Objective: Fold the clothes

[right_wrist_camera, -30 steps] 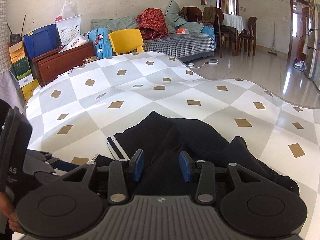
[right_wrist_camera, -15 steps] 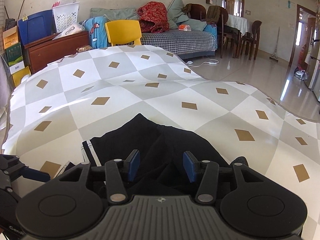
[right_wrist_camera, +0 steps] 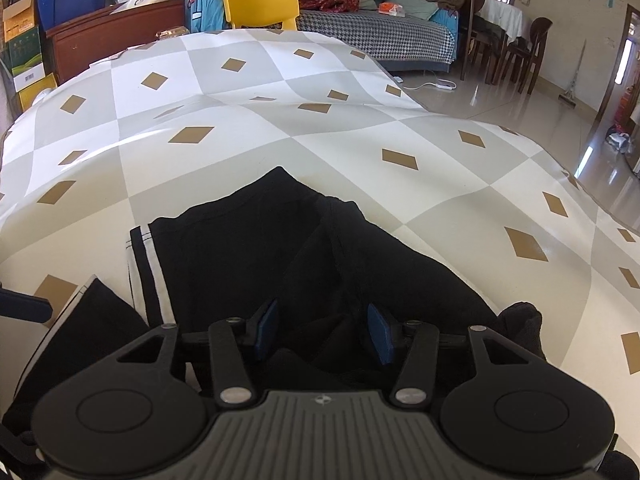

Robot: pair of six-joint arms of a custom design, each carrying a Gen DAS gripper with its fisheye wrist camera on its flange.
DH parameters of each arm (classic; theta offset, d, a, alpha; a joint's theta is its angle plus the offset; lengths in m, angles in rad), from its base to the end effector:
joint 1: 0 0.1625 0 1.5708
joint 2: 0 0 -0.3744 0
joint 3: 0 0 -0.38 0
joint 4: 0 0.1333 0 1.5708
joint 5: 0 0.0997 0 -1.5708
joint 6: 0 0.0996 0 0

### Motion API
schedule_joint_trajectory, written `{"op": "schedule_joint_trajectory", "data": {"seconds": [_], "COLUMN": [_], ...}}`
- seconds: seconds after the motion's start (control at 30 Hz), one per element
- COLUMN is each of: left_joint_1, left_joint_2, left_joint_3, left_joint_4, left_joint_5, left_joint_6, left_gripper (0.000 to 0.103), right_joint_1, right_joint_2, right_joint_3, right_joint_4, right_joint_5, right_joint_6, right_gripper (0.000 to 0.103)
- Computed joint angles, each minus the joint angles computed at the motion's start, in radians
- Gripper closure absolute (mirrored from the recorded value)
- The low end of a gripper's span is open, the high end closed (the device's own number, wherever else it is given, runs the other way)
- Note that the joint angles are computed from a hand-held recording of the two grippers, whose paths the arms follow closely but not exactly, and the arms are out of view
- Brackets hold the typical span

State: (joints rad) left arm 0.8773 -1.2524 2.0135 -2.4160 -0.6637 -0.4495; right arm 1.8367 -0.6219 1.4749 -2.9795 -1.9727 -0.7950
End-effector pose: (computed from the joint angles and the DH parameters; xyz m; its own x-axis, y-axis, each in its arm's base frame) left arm -0.1548 -0.5175 0.2032 -0.7416 -0.0241 -0.6705 0.3495 0.8392 -0.4167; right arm 0.2716 -0.6383 0.0691 -0.5004 -0.6151 0.6093 -0.8289 0.5435 -0.1322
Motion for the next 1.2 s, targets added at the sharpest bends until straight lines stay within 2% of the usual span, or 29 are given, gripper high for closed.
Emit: {"op": "schedule_joint_trajectory", "data": {"seconds": [0.03,0.1,0.2,0.3,0.53,0.67,0.77,0.9,1.0,1.07,1.1,1.2], "left_joint_1": [0.0,-0.001,-0.006,-0.011,-0.013,-0.017,-0.018,-0.018,-0.019,-0.004,0.003,0.013], "left_joint_2": [0.002,0.007,0.012,0.017,0.026,0.026,0.026,0.027,0.046,0.053,0.046,0.009], "left_joint_3": [-0.002,-0.005,-0.007,-0.009,-0.023,-0.029,-0.038,-0.06,-0.104,-0.148,-0.155,-0.137], "left_joint_4": [0.001,0.002,0.005,0.006,0.007,0.009,0.045,0.12,0.283,0.429,0.443,0.337], "left_joint_5": [0.003,0.009,0.023,0.041,0.077,0.098,0.121,0.154,0.252,0.287,0.275,0.209], "left_joint_6": [0.0,0.0,0.001,0.003,0.003,0.004,-0.02,-0.075,-0.185,-0.296,-0.323,-0.308], "left_gripper": [0.0,0.0,0.0,0.0,0.0,0.0,0.0,0.0,0.0,0.0,0.0,0.0], "right_joint_1": [-0.001,-0.004,-0.012,-0.02,-0.032,-0.031,-0.028,-0.055,-0.069,-0.071,-0.07,-0.053], "right_joint_2": [0.003,0.008,0.008,0.007,-0.02,-0.02,-0.004,-0.056,-0.09,-0.104,-0.109,-0.091], "right_joint_3": [-0.005,-0.017,-0.026,-0.029,-0.037,-0.044,-0.067,-0.065,-0.039,-0.028,-0.024,-0.018], "right_joint_4": [-0.004,-0.004,-0.018,-0.068,-0.197,-0.242,-0.332,-0.283,-0.244,-0.21,-0.19,-0.22], "right_joint_5": [-0.001,0.001,0.018,0.034,0.059,0.012,-0.071,-0.075,-0.046,-0.042,-0.044,-0.124], "right_joint_6": [0.005,0.023,0.069,0.119,0.252,0.273,0.282,0.444,0.491,0.485,0.474,0.383], "right_gripper": [0.066,0.083,0.096,0.1,0.101,0.103,0.103,0.103,0.1,0.098,0.093,0.09]}}
